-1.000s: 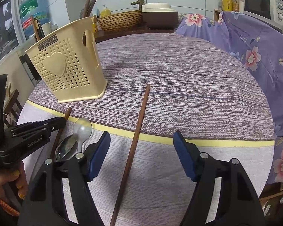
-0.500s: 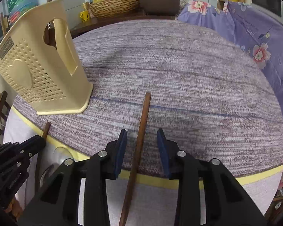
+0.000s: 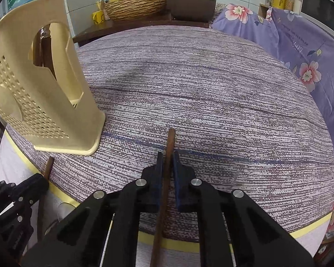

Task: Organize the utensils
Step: 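Close left tool on a brown chopstick while right tool closes on the other, then lift both chopsticks and carry them above the beige holder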

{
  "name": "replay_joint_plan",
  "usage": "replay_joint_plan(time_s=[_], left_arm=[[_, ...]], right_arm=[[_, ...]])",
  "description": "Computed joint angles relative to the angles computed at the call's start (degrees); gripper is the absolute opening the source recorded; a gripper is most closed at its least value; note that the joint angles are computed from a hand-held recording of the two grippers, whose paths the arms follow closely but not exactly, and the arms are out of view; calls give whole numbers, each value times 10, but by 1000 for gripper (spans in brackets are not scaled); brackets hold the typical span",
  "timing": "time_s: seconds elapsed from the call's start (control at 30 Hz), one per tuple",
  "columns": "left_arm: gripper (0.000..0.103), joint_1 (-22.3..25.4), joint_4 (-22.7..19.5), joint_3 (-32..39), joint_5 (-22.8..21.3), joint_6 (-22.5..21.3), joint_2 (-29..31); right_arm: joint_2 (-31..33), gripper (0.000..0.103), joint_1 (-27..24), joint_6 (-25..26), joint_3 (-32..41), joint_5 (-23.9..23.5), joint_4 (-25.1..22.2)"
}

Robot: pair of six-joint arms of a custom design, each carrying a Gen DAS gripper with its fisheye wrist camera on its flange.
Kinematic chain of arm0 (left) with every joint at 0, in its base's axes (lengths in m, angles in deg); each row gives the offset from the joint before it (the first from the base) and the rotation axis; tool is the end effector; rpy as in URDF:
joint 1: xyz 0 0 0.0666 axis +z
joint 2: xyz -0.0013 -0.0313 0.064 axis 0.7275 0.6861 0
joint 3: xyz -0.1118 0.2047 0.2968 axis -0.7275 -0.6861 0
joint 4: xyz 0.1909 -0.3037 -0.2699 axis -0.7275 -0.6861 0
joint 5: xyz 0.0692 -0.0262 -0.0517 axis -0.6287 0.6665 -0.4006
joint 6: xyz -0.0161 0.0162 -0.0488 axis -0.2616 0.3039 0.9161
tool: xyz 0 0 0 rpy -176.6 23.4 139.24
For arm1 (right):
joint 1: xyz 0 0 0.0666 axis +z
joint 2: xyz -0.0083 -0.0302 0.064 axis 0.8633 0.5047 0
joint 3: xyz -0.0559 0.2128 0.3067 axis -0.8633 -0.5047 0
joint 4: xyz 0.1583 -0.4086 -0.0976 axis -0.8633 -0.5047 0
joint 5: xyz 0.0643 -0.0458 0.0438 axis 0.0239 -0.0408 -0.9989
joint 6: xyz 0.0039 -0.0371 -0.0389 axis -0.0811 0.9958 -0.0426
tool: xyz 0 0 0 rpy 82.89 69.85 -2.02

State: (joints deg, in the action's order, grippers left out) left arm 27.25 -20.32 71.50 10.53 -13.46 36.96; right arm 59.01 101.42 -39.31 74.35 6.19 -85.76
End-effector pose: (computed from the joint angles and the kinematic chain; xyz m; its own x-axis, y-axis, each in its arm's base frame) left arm 0.4969 -0.1832 0.3945 -0.6758 0.3835 -0.6295 0.5416 0.8376 -0.0711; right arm 0.5039 0.4238 0.3940 -0.7181 0.3266 -0.6146 0.3667 0.9281 0.0647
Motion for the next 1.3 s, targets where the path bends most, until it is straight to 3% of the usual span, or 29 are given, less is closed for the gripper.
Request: replay_joint_plan(time_s=[0.13, 0.37, 0.83, 1.03, 1.3], left_arm=[[9, 3, 3, -5, 3, 3, -4], [9, 17, 13, -14, 36, 19, -15], [8, 77, 77, -32, 122, 61, -124], [8, 101, 100, -27, 143, 81, -148], [8, 106, 123, -31, 142, 85, -162]], right_arm=[[-13, 9, -2, 1, -19, -10, 26], [-52, 8, 16, 9, -55, 23, 77], [-175, 8, 81, 93, -114, 146, 186], [-206, 8, 103, 118, -120, 191, 203], [-207, 8, 108, 136, -109, 192, 209]])
